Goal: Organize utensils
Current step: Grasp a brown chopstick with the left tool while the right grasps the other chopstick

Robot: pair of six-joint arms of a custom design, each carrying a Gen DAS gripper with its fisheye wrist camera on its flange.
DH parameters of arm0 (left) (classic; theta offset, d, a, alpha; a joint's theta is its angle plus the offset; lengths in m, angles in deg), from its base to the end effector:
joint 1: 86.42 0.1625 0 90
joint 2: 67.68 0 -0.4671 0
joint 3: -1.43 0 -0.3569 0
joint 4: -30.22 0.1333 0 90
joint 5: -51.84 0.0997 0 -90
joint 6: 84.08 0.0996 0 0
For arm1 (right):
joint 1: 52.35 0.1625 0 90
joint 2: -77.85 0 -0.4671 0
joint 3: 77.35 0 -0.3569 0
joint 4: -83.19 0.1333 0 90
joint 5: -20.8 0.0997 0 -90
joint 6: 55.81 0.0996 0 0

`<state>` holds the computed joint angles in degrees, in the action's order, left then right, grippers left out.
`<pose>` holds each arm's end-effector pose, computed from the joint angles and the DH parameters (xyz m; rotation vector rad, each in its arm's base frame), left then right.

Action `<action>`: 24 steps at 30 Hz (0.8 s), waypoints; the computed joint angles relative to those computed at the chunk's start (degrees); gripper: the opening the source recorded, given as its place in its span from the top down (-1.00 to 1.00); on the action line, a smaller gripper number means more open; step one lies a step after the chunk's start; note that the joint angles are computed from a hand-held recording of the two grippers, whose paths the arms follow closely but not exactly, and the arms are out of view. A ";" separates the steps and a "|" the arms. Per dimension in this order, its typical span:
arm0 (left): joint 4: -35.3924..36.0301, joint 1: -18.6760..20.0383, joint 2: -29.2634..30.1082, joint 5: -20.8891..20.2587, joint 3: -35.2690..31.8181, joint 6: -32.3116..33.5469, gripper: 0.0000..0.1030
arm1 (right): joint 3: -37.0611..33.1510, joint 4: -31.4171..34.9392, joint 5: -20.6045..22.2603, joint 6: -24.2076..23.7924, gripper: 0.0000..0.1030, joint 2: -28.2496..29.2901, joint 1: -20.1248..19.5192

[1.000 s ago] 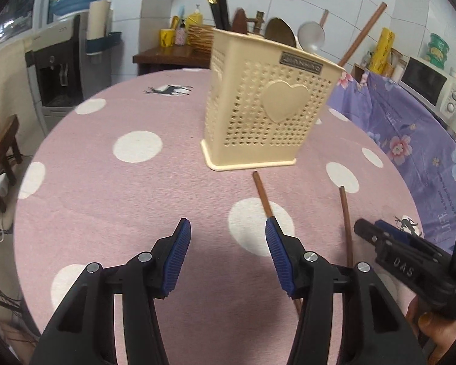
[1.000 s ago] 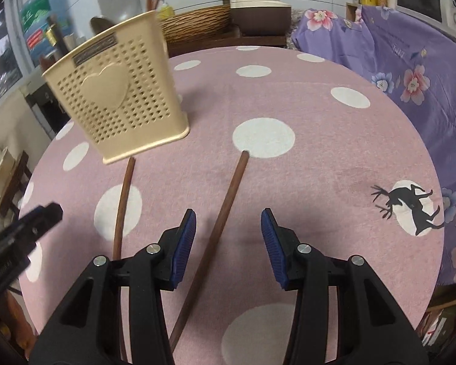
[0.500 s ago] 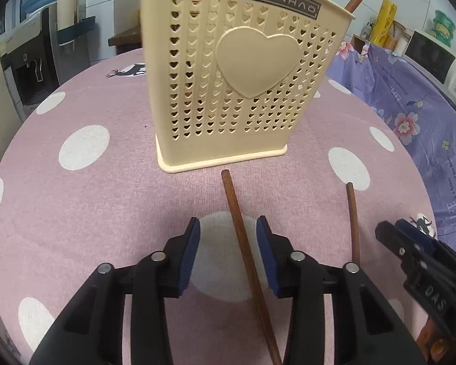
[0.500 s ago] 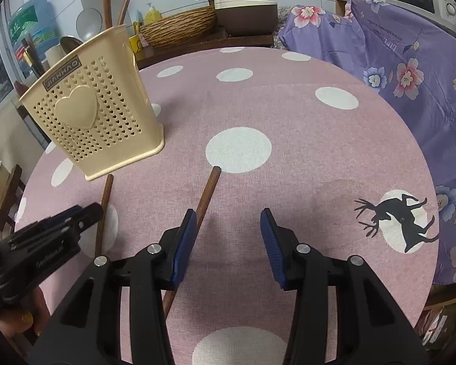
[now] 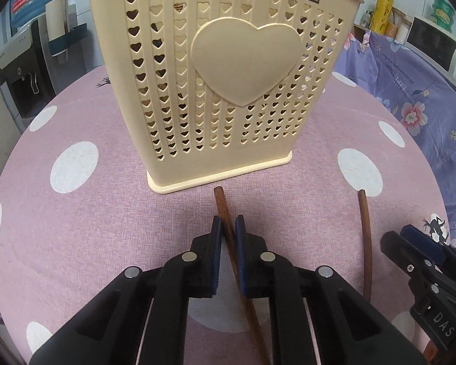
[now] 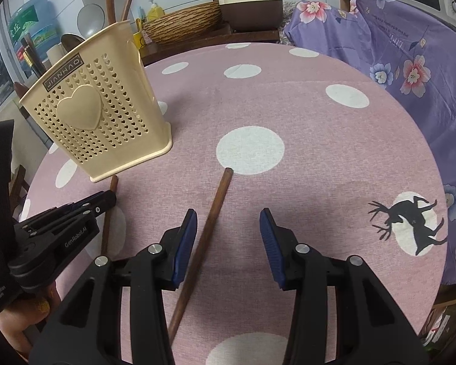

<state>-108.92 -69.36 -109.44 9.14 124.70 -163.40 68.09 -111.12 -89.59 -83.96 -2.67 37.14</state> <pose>-0.3688 -0.3292 0.0102 0.1632 2.3021 -0.8141 0.0954 -0.3654 0.2911 0.4464 -2.4970 0.7652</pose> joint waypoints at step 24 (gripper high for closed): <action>0.01 -0.02 1.12 0.82 -0.79 -0.22 0.81 | -4.45 -8.99 -8.79 -0.79 0.79 12.43 4.71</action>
<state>-108.92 -69.37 -108.32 9.95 123.91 -163.63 63.64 -120.11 -98.37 -84.75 9.76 41.84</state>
